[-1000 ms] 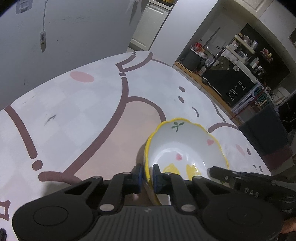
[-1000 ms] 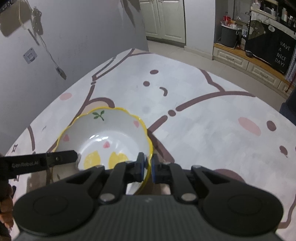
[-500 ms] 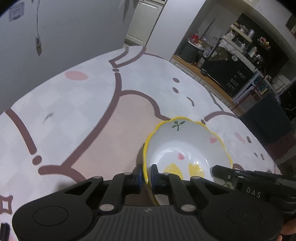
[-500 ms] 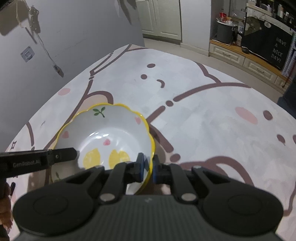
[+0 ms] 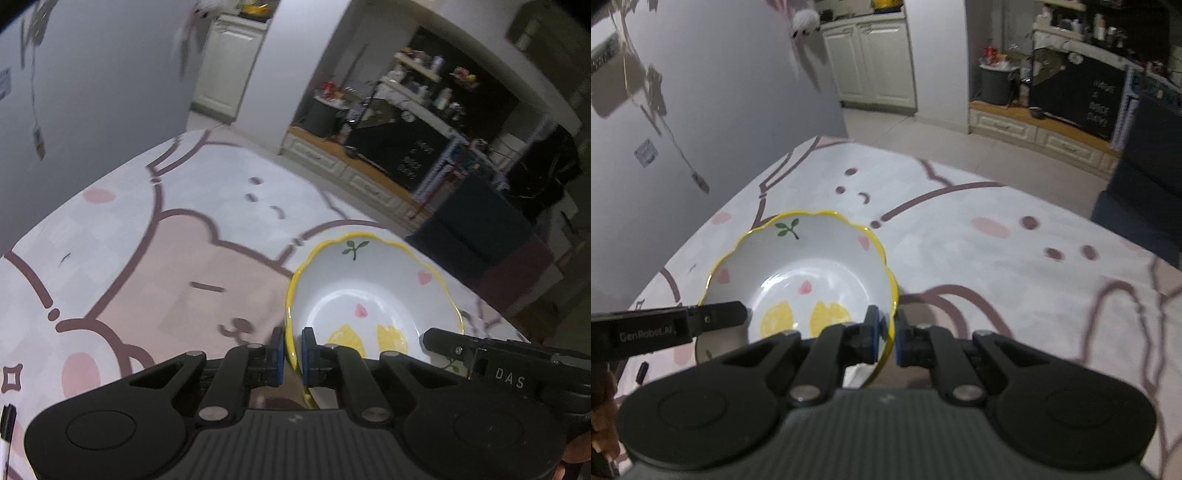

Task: Organize plates and bowls
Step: 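Lift the lemon bowl off the table with both grippers, then carry the lemon bowl with both grippers over the cream bowl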

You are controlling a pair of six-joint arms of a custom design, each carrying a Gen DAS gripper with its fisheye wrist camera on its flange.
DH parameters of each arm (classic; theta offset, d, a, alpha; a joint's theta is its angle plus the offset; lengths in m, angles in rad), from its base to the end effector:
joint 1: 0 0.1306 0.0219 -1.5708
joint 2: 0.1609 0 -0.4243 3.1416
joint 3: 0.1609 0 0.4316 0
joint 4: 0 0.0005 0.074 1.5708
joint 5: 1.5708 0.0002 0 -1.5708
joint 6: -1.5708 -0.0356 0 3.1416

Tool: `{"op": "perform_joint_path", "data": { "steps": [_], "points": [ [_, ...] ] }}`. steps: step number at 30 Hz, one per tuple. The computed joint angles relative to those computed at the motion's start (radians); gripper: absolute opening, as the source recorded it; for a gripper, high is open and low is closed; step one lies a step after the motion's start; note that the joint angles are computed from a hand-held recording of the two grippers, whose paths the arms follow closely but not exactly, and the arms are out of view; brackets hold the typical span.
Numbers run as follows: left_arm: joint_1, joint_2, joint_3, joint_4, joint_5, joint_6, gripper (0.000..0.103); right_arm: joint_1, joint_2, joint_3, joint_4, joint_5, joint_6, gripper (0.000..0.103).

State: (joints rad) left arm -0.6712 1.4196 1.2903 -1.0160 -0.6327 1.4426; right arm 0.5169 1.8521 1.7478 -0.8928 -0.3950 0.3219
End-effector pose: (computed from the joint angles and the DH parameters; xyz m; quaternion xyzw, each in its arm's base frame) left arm 0.4014 -0.2925 0.4056 -0.4103 0.8360 -0.0253 0.3635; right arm 0.5938 0.3527 0.3793 -0.4337 0.8364 0.2143 0.2578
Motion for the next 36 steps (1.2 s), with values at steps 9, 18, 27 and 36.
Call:
{"op": "perform_joint_path", "data": {
  "steps": [9, 18, 27, 36],
  "points": [
    [-0.118, 0.092, 0.17, -0.038, -0.043, -0.036, 0.009, -0.107, -0.189, -0.17, 0.046, -0.003, -0.029, 0.009],
    [-0.204, 0.218, 0.338, -0.003, -0.05, -0.11, 0.008, -0.271, -0.354, -0.316, 0.059, -0.037, -0.013, 0.009],
    [-0.269, 0.365, 0.496, 0.026, -0.019, -0.182, 0.008, -0.449, -0.448, -0.416, 0.059, -0.061, 0.029, 0.008],
    [-0.301, 0.467, 0.604, 0.019, 0.021, -0.218, 0.008, -0.594, -0.476, -0.49, 0.047, -0.103, 0.067, 0.009]
  ]
}}
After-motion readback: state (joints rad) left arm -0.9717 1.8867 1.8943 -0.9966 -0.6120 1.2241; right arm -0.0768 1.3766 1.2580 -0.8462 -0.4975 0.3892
